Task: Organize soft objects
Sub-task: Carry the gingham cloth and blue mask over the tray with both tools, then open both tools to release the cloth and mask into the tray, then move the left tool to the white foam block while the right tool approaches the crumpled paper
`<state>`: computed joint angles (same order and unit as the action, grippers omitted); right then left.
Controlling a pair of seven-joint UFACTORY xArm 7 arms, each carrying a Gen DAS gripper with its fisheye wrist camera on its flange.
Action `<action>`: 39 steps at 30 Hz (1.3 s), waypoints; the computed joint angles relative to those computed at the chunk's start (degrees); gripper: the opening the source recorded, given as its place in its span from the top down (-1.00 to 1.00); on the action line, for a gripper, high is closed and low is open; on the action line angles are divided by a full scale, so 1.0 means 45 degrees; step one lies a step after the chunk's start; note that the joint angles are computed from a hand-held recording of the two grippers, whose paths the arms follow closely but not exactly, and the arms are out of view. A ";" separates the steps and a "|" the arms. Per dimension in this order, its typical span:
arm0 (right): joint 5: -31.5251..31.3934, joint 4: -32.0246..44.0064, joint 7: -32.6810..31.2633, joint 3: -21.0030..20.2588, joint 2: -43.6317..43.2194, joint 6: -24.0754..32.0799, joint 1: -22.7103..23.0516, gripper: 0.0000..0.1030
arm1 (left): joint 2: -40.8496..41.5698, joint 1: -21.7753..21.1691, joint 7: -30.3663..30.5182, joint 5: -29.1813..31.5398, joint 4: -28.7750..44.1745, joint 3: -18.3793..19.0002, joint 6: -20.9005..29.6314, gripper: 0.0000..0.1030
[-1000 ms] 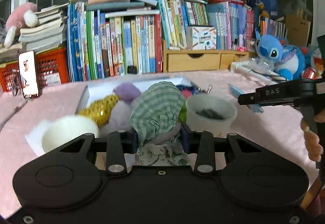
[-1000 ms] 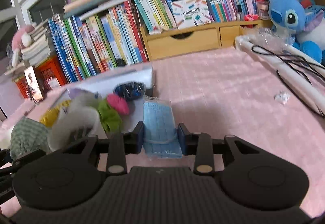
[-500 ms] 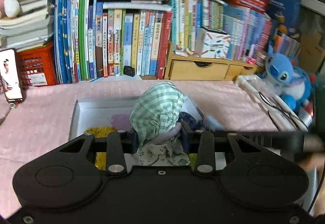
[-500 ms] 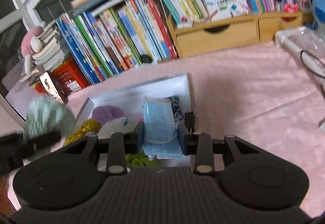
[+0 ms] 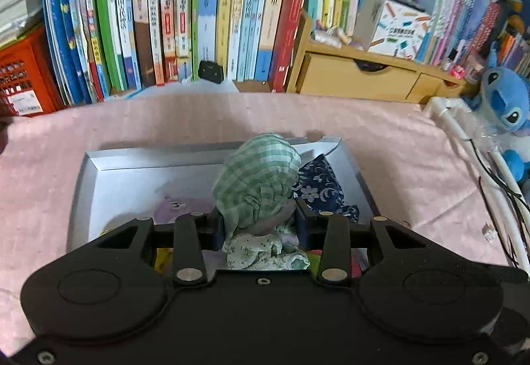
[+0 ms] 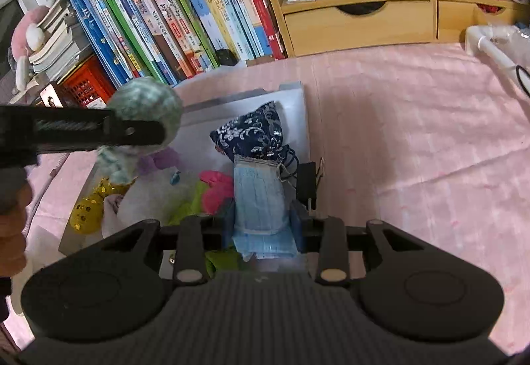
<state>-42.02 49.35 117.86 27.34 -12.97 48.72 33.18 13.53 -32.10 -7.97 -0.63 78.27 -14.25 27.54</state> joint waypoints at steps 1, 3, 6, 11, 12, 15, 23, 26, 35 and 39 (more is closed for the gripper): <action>-0.0006 -0.0060 -0.0001 -0.0063 -0.0006 -0.0137 -0.0030 0.22 | 0.0229 -0.0059 -0.0067 0.0101 0.0251 0.0029 0.0169 0.27; 0.0030 -0.0174 0.0023 -0.0105 -0.0041 -0.0285 -0.0063 0.22 | 0.0570 -0.0161 -0.0223 0.0268 0.0591 0.0101 0.0368 0.27; 0.0022 -0.0398 0.0161 -0.0151 -0.0098 -0.0687 -0.0134 0.22 | 0.0997 -0.0275 -0.0446 0.0398 0.0994 0.0186 0.0559 0.27; -0.0047 -0.0421 0.0094 -0.0110 -0.0053 -0.0799 -0.0245 0.22 | 0.1430 -0.0316 -0.0544 0.0322 0.1331 0.0185 0.0641 0.25; -0.0039 -0.0420 0.0047 -0.0114 -0.0055 -0.0797 -0.0247 0.22 | 0.1509 -0.0345 -0.0562 0.0344 0.1390 0.0198 0.0686 0.24; -0.0085 -0.0469 0.0117 -0.0101 -0.0104 -0.0849 -0.0280 0.19 | 0.1579 -0.0461 -0.0735 0.0478 0.1347 0.0291 0.0625 0.14; -0.0103 -0.0256 0.0247 0.0165 -0.0254 -0.0260 -0.0236 -0.19 | 0.0423 -0.0617 -0.1083 0.1423 0.0162 0.0415 -0.0061 -0.52; -0.0210 0.0083 0.0285 0.0394 -0.0311 0.0364 -0.0126 -0.34 | -0.0385 -0.0435 -0.1067 0.1446 -0.0586 0.0316 -0.0401 -0.56; -0.0896 0.1885 0.0247 0.1144 0.0212 0.3305 0.0691 -0.51 | -0.3747 0.0203 0.1790 -0.1463 -0.3645 -0.0282 -0.1426 -0.64; -0.1461 0.2679 0.0500 0.1372 0.0640 0.4636 0.1362 -0.56 | -0.5433 -0.0209 0.3103 -0.2566 -0.5192 0.0007 -0.1984 -0.68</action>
